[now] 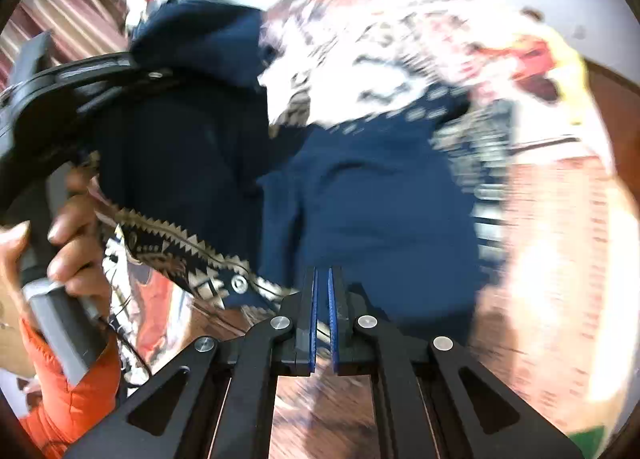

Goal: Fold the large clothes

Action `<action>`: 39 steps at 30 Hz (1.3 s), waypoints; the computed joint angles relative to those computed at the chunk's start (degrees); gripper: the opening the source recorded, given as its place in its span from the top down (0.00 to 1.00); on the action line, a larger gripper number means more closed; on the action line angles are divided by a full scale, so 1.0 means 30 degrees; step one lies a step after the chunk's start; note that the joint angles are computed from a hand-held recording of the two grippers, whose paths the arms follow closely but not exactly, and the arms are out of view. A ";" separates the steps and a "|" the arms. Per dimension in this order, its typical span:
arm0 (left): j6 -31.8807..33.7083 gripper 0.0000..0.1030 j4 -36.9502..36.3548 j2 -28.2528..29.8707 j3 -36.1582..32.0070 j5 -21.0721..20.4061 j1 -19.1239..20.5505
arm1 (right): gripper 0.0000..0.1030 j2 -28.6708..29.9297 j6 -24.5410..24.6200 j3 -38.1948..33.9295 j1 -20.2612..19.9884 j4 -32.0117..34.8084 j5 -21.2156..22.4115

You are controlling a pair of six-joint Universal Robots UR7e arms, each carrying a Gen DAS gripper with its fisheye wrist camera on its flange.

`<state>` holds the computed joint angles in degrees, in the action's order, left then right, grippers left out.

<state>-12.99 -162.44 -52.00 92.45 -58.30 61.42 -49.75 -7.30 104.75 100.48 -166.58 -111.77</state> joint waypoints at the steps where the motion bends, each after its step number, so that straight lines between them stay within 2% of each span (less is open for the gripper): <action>1: 0.0240 0.87 0.0023 0.0394 0.0098 0.0099 -0.0354 | 0.99 -0.0575 -0.0038 0.0577 -0.0100 -0.0445 -0.0052; 5: 0.1208 0.87 0.0529 0.1370 0.0706 0.0198 -0.1259 | 0.99 -0.2781 -0.0006 0.2785 -0.0484 -0.2506 -0.0913; 11: 0.4916 0.87 0.2476 0.2415 0.1833 0.0666 -0.2200 | 0.99 -0.4919 0.0426 0.5122 -0.0945 -0.4534 -0.1745; 14: 0.5949 0.82 0.2907 0.2218 0.2289 0.0656 -0.2252 | 0.99 -0.5331 0.0891 0.5701 -0.1088 -0.5071 -0.1636; 15: 0.6111 0.76 0.3092 0.2091 0.2295 0.0533 -0.2148 | 0.99 -0.5448 0.1016 0.5793 -0.1176 -0.5112 -0.1542; 16: 0.6069 0.65 0.3757 0.1827 0.2225 0.0187 -0.2047 | 0.99 -0.5533 0.1124 0.5894 -0.1248 -0.5179 -0.1446; 17: 0.6059 0.58 0.4225 0.1613 0.2166 -0.0339 -0.1904 | 0.99 -0.5627 0.1204 0.5989 -0.1296 -0.5221 -0.1384; 19: 0.6072 0.32 0.5097 0.1088 0.2180 -0.1517 -0.1753 | 0.99 -0.5673 0.1150 0.6020 -0.1433 -0.5337 -0.1305; 21: 0.6277 0.22 0.5593 0.0521 0.2411 -0.2323 -0.1710 | 0.99 -0.5619 0.0925 0.5977 -0.1537 -0.5529 -0.1279; 23: 0.6024 0.22 0.6272 -0.0066 0.2666 -0.3069 -0.1746 | 0.99 -0.5612 0.0743 0.6016 -0.1595 -0.5795 -0.1250; 25: 0.5703 0.22 0.7419 -0.0720 0.2652 -0.4517 -0.1591 | 0.99 -0.5637 0.0699 0.5992 -0.1517 -0.5851 -0.1229; 30: 0.5178 0.22 0.7589 -0.2506 0.3139 -0.6143 -0.1569 | 0.99 -0.5744 0.0210 0.6013 -0.0991 -0.6049 -0.1520; 33: 0.5152 0.22 0.6774 -0.3604 0.3493 -0.6007 -0.1520 | 0.99 -0.5558 -0.0195 0.5704 -0.0523 -0.6013 -0.1642; 35: 0.5361 0.22 0.5958 -0.4201 0.3607 -0.5383 -0.1420 | 0.99 -0.5275 -0.0593 0.5355 -0.0185 -0.6008 -0.1572; 39: 0.5953 0.21 0.4319 -0.4643 0.3889 -0.2364 -0.1146 | 0.99 -0.4368 -0.1347 0.4358 0.0424 -0.5856 -0.1104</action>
